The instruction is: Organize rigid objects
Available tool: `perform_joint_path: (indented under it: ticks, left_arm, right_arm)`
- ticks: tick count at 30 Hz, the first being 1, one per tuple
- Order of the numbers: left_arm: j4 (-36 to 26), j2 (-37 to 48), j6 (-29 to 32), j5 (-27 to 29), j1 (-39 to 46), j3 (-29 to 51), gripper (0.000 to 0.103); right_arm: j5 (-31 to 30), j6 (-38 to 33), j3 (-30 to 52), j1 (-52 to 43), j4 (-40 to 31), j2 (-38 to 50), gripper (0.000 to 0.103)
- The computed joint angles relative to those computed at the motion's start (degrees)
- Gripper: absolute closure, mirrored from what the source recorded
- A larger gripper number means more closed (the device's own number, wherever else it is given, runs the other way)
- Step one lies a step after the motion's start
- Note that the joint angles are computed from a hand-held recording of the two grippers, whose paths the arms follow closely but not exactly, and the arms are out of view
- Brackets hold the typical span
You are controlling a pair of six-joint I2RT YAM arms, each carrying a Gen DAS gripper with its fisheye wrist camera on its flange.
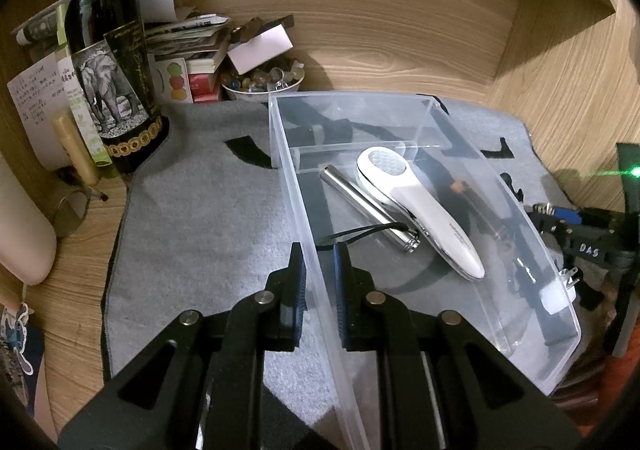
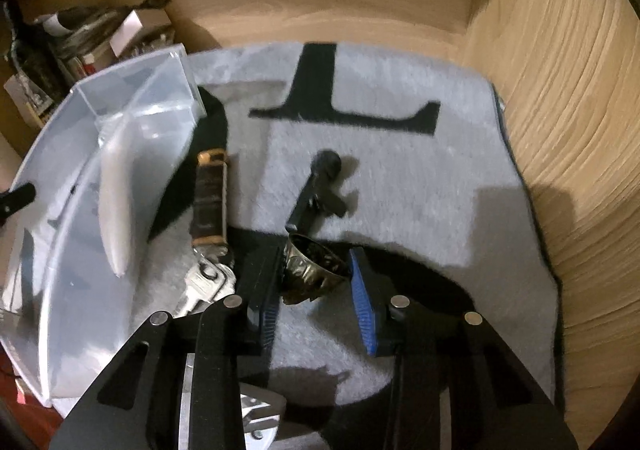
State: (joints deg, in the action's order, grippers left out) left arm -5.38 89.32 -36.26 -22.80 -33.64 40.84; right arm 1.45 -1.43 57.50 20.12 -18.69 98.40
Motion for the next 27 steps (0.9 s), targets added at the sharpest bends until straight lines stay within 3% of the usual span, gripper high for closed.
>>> perform_joint_path:
  ticks: [11,18,27]
  left_arm:
    - [0.3,-0.3,-0.4,0.2,-0.1,-0.3,0.09]
    - [1.7,-1.5,0.1,1.6,0.9,-1.6,0.09]
    - [3.0,-2.3,0.8,3.2,1.7,-2.7,0.089]
  right_arm:
    - [-1.2,1.8,1.4,4.9,1.0,-6.2,0.072]
    - [-3.6,2.1,6.7,9.5,2.3,-3.2,0.072]
    - [-3.8,-0.4,16.0,15.2,-2.7,4.7,0.072]
